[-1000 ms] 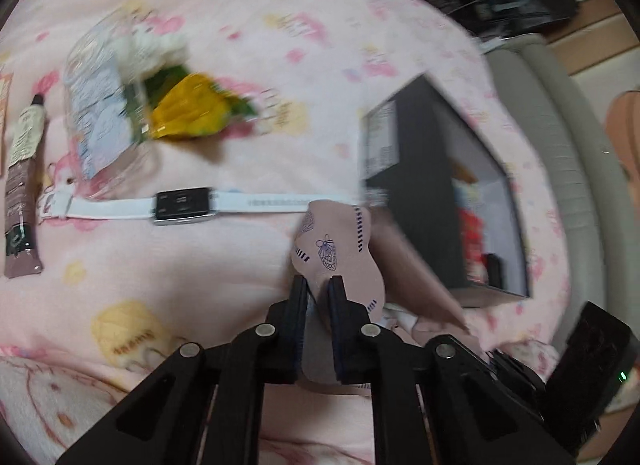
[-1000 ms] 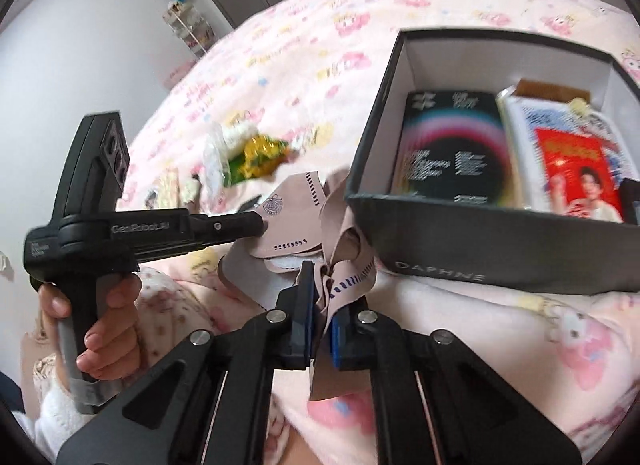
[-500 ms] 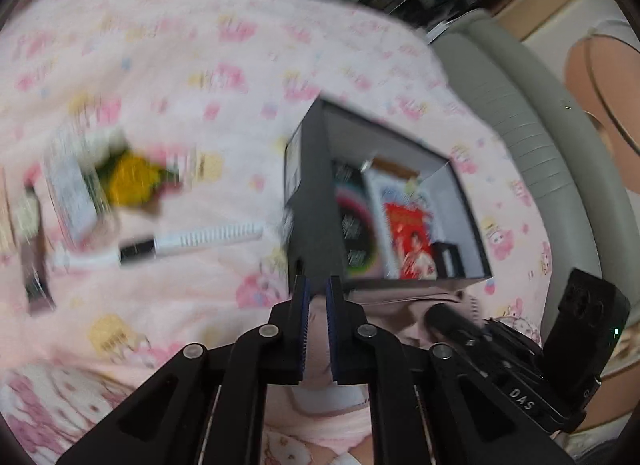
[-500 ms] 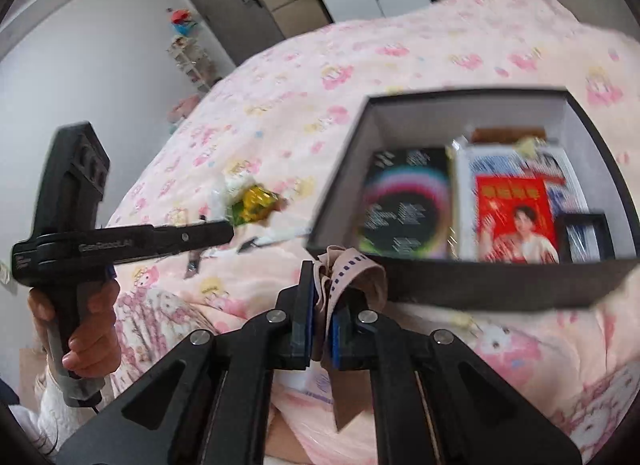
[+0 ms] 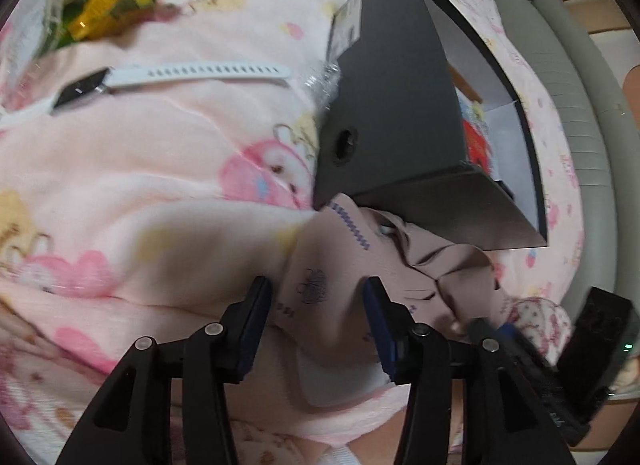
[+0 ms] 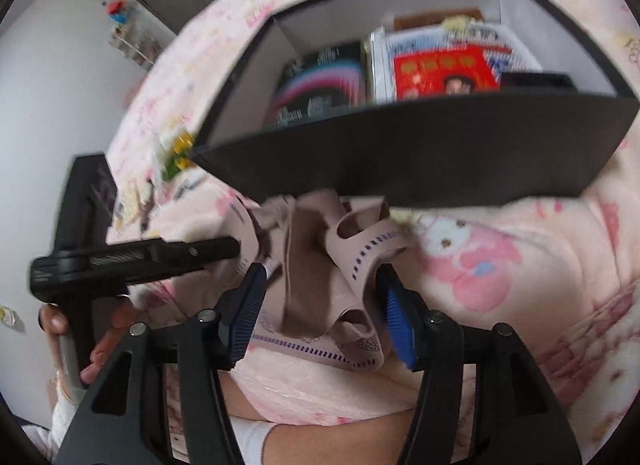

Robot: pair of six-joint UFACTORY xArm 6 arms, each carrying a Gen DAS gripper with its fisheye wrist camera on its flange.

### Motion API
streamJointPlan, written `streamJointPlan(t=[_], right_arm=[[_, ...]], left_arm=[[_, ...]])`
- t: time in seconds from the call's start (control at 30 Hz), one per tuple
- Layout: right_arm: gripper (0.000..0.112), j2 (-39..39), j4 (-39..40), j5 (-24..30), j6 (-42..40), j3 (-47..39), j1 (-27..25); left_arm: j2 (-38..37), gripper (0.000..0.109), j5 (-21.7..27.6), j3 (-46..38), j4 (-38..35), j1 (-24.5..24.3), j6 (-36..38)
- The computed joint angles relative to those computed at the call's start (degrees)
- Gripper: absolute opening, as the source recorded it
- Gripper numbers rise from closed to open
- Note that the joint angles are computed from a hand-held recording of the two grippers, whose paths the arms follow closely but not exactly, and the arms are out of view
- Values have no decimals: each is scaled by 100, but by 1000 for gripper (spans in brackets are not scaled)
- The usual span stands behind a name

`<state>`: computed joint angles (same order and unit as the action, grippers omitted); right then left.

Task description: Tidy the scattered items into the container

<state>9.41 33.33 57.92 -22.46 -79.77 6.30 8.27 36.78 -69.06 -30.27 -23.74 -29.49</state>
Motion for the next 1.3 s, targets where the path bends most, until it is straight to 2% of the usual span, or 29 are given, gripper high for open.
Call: streamJointPlan(t=[0.13, 0.17, 0.2, 0.23, 0.27, 0.33, 0.4, 0.5, 0.7, 0.8, 0.93, 1.03, 1.3], right_arm=[[61, 214, -145, 46, 145, -109, 137], [60, 220, -125, 30, 117, -104, 155], [43, 223, -44, 14, 46, -92, 156], [21, 208, 64, 47, -47, -84, 148], [15, 191, 85, 57, -112, -73, 155], [9, 25, 51, -200, -205, 108, 194], [8, -155, 85, -373, -328, 236, 214], [8, -405, 153, -588, -511, 291, 208], [7, -650, 595, -594, -775, 156, 67], [7, -616, 689, -624, -845, -65, 28], [7, -355, 904, -489, -986, -637, -151], [7, 3, 912, -415, -933, -1253, -271], [7, 1520, 689, 78, -605, -3478, -493]], left_arm=[[0, 44, -288, 121, -622, -86, 516], [-3, 37, -329, 125, -614, -117, 565], [-8, 30, -358, 122, -565, -148, 583], [-30, 23, -413, 128, -517, -178, 578], [-71, 16, -508, 150, -481, -214, 572], [-162, 11, -697, 180, -474, -284, 621], [-258, 9, -858, 154, -190, -362, 515], [-305, 9, -809, -77, 259, -433, 411], [-384, 9, -802, -394, 442, -519, 523], [-275, 9, -591, -840, 371, -468, 882], [206, 8, -384, -1753, 424, -452, 1124], [791, 8, -89, -2704, 828, -411, 1064], [2365, 8, 728, -5005, 784, -189, 949]])
